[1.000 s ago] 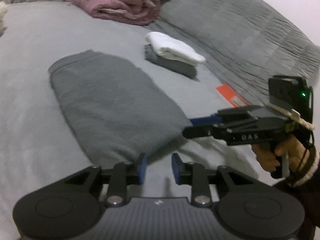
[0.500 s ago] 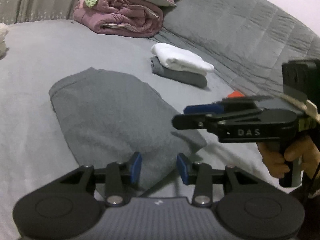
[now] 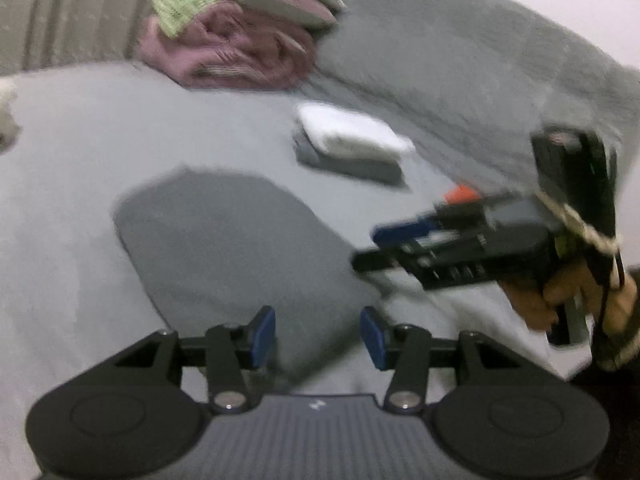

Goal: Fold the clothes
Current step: 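Open both grippers and release the folded grey shirt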

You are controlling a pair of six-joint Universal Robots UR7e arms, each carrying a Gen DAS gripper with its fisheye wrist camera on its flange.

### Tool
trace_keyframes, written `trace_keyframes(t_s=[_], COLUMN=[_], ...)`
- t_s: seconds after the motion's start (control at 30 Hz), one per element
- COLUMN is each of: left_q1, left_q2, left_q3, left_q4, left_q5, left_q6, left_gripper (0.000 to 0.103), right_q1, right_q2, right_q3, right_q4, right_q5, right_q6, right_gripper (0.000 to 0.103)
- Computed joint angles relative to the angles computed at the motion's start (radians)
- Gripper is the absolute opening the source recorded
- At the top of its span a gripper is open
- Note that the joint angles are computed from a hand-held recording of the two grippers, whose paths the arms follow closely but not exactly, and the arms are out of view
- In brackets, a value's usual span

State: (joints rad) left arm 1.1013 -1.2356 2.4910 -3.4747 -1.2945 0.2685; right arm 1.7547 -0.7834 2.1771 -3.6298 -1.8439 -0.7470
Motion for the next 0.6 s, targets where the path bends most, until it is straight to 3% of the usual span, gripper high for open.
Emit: trace_keyframes(t_s=[0.27, 0.6], left_q1=[0.046, 0.103], left_q2=[0.143, 0.267], left_q3=[-0.13, -0.247], left_q4=[-0.149, -0.243], left_q5=[0.072, 0.09], left_q6=[0.02, 0.011], left_gripper=[0.048, 0.048], right_q1=[-0.016, -0.024], right_q2=[0.107, 0.195], right_q3=[-0.088, -0.183], right_q4=[-0.128, -0.144], right_q5=[0.037, 0.046], right_q6=[-0.02, -0.006], right_gripper=[0.05, 0.05])
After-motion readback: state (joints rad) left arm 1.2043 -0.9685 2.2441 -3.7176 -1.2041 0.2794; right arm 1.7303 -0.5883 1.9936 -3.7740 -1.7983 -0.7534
